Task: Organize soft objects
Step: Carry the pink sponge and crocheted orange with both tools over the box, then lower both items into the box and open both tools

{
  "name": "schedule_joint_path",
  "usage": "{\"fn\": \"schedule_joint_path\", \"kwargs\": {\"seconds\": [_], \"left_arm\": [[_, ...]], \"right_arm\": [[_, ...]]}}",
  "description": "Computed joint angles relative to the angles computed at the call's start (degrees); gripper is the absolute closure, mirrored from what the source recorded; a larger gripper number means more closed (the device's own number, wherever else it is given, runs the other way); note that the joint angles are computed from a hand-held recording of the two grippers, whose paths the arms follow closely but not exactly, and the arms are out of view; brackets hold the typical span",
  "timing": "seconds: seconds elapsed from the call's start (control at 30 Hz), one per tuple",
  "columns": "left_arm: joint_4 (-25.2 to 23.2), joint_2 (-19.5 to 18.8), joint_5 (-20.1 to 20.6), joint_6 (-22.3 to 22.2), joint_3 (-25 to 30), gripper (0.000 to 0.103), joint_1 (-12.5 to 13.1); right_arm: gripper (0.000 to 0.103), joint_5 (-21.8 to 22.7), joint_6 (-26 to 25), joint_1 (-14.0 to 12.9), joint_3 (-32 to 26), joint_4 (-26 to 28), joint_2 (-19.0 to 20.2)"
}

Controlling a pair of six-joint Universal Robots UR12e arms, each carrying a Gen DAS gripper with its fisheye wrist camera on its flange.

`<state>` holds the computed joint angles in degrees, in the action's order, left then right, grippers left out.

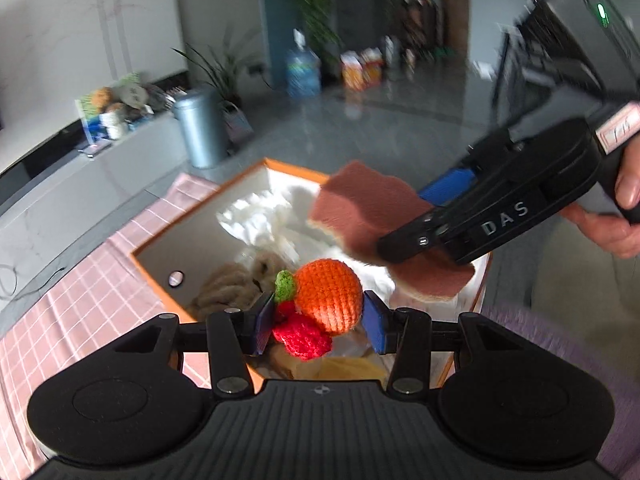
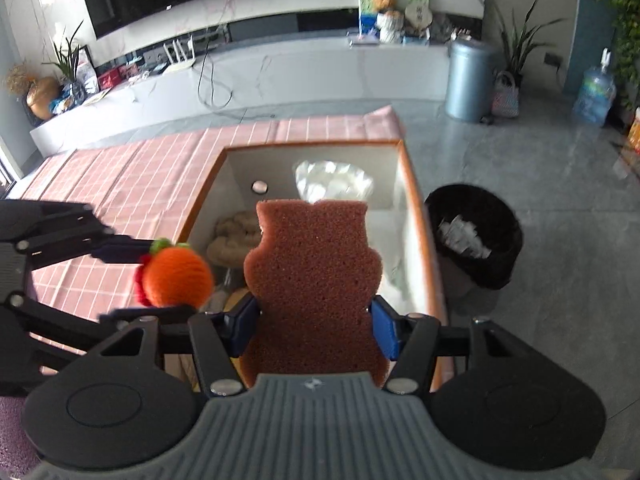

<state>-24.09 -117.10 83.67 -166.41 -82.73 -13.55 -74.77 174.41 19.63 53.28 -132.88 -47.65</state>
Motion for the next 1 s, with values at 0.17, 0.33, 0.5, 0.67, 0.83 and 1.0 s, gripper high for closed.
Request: {"fn": "schedule_joint_path", "kwargs": {"seconds": [0.17,0.33,0.5,0.67,0.83,1.0], "left_arm": [[-6.4,-1.6,0.38,6.47,2.39,0.05,-0.2],[-8.2,-2.57,2.4,9.83,3.28,0.05,-0.77],[-12.78,-3.15,3.42,11.79,4.72,0.049,-1.08],[-16.24,-3.63,3.99,11.53,5.84,0.049,-1.09],[-18.2,-3.99,4.76,10.93,6.6,0.047,-1.12],[-16.82,-3.85,5.0,10.13,6.02,0.043,-1.14]], "right_arm": [[0.044,1.34,0.85,0.12,-2.66,4.92,1.86],[0.043,0.52,1.04,0.21,-4.22,7.93,3.03],[0.042,0.59,1.11,0.15,-5.23,10.11,3.86],[0.039,-0.1,1.21,0.24,-5.32,10.96,4.03],[0.037,-0.66,1.57,0.42,-5.59,11.42,4.01],[0.031,-1.15,1.53,0.58,-5.96,11.65,4.09]]}}
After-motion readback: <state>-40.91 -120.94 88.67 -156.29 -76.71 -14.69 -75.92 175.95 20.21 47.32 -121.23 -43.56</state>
